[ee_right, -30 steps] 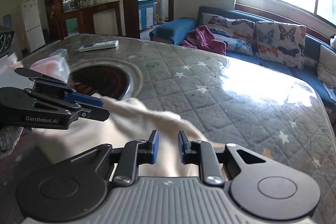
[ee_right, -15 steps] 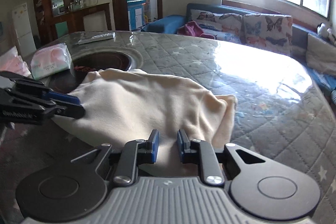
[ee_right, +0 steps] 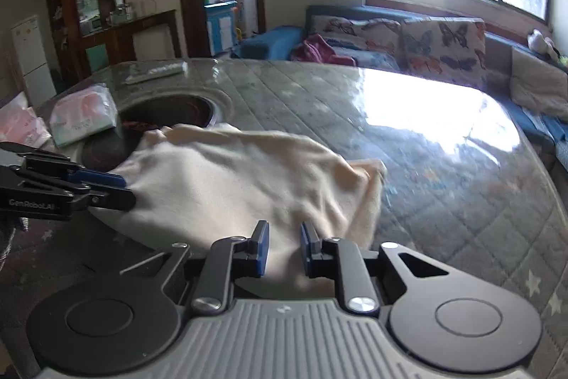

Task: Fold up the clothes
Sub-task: 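Pat the folded sweatshirt flat with both grippers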

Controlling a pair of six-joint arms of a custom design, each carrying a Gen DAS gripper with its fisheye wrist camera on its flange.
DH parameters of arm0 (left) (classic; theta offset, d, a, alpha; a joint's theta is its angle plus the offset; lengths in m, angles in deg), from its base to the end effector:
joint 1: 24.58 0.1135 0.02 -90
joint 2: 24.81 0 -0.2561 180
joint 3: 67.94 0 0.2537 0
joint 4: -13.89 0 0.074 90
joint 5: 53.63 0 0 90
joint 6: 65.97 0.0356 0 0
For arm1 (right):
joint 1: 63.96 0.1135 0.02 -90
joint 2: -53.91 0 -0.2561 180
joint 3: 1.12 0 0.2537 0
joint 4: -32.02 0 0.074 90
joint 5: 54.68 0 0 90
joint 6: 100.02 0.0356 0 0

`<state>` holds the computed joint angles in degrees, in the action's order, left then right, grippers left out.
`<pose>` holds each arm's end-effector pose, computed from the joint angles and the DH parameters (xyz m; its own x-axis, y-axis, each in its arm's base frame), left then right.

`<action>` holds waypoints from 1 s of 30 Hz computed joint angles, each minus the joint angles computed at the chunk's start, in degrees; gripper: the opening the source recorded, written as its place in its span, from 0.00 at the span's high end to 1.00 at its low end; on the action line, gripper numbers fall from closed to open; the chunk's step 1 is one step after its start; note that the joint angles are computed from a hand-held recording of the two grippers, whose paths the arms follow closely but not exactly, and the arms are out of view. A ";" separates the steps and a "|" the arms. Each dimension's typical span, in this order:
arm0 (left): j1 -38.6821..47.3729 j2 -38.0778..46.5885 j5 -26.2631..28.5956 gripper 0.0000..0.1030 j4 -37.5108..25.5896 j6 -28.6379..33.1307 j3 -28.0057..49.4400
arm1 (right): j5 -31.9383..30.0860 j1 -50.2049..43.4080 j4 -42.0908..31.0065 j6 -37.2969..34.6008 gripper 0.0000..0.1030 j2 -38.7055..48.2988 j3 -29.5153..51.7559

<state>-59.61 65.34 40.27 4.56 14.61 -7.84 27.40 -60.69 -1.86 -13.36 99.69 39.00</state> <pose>0.2647 -0.1885 0.1731 -0.6133 0.2305 -0.7555 0.5224 0.8358 -0.1691 0.1775 0.0151 0.2025 -0.6250 -0.0935 -0.7750 -0.1993 0.9790 0.0426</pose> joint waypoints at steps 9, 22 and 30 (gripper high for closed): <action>1.52 0.06 -0.09 0.68 -0.33 -2.07 0.10 | 6.16 12.91 5.14 1.33 0.83 4.57 0.66; 1.71 2.31 -0.35 0.70 -1.83 -3.11 5.38 | 7.72 15.51 7.65 -0.17 0.83 10.41 4.24; 4.20 8.92 0.89 0.71 -5.10 -4.73 11.68 | 5.38 14.50 8.61 -1.07 0.83 16.57 6.13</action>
<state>-55.40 74.25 41.17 -0.54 9.88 3.83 32.78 -46.19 6.75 -14.43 116.26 45.14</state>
